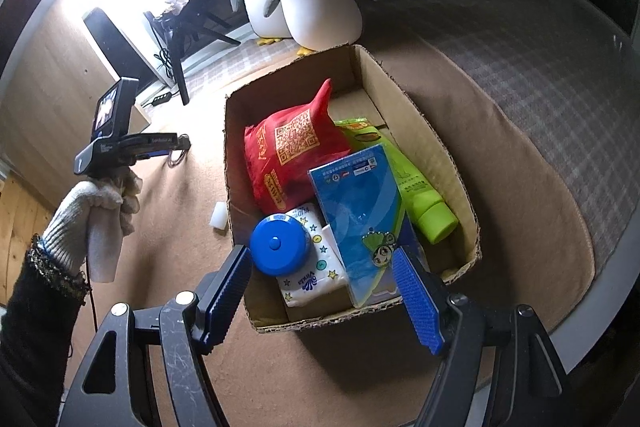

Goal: Organize objects
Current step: 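Close the left tool on the purple rubber band and lift it, then carry the rubber band into the box and open the left tool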

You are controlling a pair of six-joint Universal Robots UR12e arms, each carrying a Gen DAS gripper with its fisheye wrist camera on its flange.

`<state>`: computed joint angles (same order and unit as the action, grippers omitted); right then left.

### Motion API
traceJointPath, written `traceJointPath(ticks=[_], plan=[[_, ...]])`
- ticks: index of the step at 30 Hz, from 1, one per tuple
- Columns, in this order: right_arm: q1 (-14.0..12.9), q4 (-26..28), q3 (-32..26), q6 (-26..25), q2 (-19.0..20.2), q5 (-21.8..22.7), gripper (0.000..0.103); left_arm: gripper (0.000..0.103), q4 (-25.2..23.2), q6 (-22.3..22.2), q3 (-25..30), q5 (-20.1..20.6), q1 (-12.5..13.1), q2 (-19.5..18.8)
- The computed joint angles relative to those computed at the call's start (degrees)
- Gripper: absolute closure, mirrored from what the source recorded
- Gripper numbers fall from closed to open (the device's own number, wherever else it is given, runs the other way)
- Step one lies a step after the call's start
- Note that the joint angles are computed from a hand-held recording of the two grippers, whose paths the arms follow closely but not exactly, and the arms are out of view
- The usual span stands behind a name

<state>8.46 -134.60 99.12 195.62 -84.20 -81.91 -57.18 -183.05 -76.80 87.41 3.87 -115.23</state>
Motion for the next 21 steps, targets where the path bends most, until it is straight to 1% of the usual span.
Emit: traceJointPath(ticks=[1, 2, 4, 8, 14, 15, 20, 21], plan=[[0.0, -0.3, 0.0, 0.1, 0.0, 0.0, 0.034, 0.089, 0.1, 0.1, -0.2, -0.4, 0.1, 0.2], [0.0, -0.5, 0.0, 0.2, 0.0, 0.1, 0.034, 0.093, 0.3, 0.1, -0.5, -0.8, 0.2, 0.3], [-0.1, -0.9, 0.2, 0.5, 0.0, 0.4, 0.034, 0.096, 1.0, 0.2, -1.6, -1.6, 0.3, 1.0], [-0.2, -1.3, 0.6, 1.1, -0.2, 0.6, 0.034, 0.097, 2.1, 0.4, -3.7, -3.1, 0.5, 2.3], [-0.3, -1.7, 1.1, 1.7, -0.7, 0.2, 0.034, 0.097, 3.7, 1.2, -8.1, -5.1, 0.5, 5.4], [-0.3, -1.8, 1.3, 1.8, -0.8, 0.2, 0.034, 0.097, 3.7, 1.1, -9.0, -6.0, 0.6, 6.2], [0.0, -2.2, 1.6, 1.8, -1.0, 0.5, 0.034, 0.097, 4.7, 2.1, -13.0, -7.1, 0.2, 9.1], [0.1, -2.3, 1.7, 1.8, -1.1, 0.6, 0.034, 0.097, 4.9, 2.2, -14.1, -7.8, 0.2, 9.9]])
